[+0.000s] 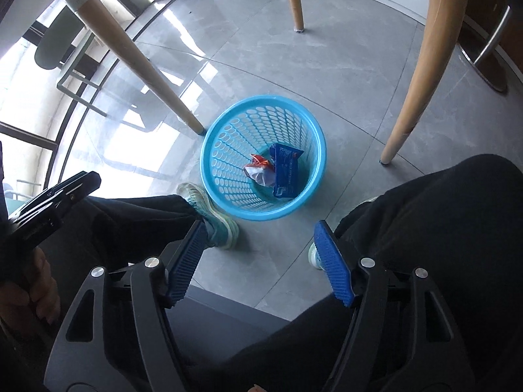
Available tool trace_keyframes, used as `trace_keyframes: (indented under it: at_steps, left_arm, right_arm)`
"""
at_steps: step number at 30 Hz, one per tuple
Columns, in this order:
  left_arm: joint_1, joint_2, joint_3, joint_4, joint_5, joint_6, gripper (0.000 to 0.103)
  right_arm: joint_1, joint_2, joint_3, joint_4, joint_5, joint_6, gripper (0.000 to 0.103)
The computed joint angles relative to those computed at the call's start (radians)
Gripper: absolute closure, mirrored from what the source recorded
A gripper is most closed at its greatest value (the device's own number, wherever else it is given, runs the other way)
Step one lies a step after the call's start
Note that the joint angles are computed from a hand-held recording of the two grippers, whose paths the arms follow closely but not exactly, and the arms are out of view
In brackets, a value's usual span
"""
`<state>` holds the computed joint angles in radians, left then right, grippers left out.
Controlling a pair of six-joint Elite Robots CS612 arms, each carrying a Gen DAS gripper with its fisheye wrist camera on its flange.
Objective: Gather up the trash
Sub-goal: 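Raise both grippers back toward the table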
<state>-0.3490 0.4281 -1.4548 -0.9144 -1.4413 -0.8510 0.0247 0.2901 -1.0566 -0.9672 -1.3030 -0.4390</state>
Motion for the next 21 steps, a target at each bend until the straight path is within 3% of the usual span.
trace_keyframes:
  at_steps: [6, 13, 17, 21]
  left_arm:
    - [-0.005, -0.011, -0.018, 0.015, 0.021, 0.047, 0.053]
    - [-0.022, -0.027, -0.064, 0.043, 0.06, 0.065, 0.047]
    - [-0.041, -0.039, -0.092, 0.01, 0.108, 0.089, 0.033]
    - [-0.064, -0.056, -0.109, -0.025, 0.18, 0.141, 0.027]
  right_arm:
    - [-0.015, 0.022, -0.094, -0.018, -0.002, -0.047, 0.035]
    - [-0.041, 0.029, -0.164, 0.01, 0.046, -0.068, 0.034]
    - [-0.055, 0.03, -0.213, -0.026, 0.093, -0.081, 0.03]
    - [-0.069, 0.021, -0.252, -0.065, 0.163, -0.094, 0.026]
